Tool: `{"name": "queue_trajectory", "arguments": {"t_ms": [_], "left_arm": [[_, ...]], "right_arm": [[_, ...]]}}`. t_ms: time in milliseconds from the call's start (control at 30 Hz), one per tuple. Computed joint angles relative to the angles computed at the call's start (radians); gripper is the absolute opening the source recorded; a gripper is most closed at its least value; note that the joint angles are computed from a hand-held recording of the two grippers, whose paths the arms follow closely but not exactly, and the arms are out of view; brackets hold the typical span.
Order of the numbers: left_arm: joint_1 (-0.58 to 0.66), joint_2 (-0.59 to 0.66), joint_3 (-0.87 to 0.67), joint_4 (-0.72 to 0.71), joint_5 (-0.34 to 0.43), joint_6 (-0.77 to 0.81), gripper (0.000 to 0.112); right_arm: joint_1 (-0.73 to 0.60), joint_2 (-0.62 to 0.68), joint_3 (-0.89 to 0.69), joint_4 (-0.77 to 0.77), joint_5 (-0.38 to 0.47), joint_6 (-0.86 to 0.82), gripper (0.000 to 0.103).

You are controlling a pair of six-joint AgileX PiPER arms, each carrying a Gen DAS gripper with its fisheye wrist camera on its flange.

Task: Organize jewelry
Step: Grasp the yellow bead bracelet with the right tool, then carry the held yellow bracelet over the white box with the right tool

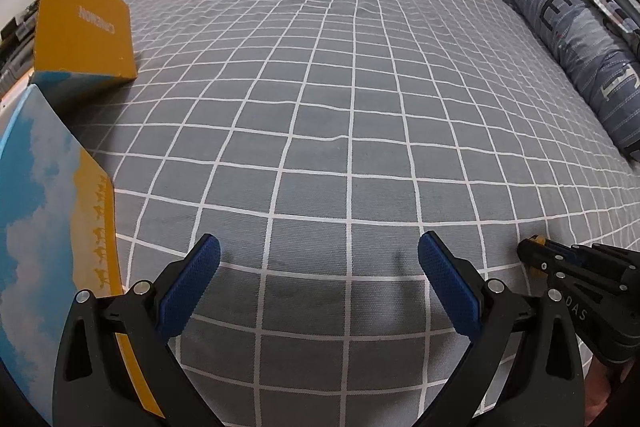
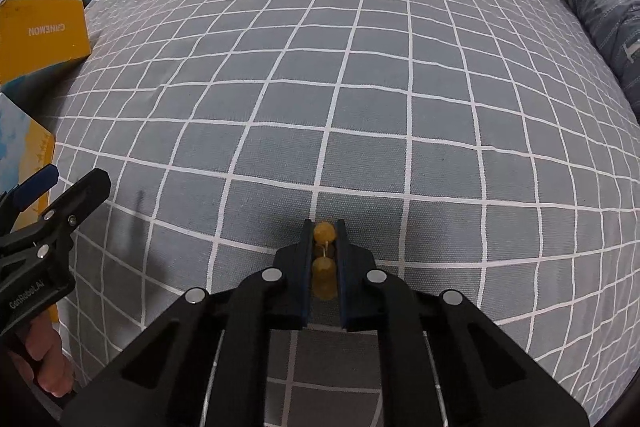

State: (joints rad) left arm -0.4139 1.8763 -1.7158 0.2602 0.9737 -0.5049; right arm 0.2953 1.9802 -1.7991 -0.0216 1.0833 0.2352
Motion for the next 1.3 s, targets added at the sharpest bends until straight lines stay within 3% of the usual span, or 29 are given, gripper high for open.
{"name": "queue_trajectory", "arguments": {"t_ms": [833,1300], "left_arm": [[-0.044,-0.154,0.033,0.041,0.07,-0.03,0.097],[-0.055,-0.297,0.045,0.088,0.165,-0.045,0.097]], "right_arm": [[0.05,-0.139,0.013,-0.065,0.036,0.061,0.009],[0.124,-0.212,-0.03,-0.12,0.091,0.111,0.009]]}}
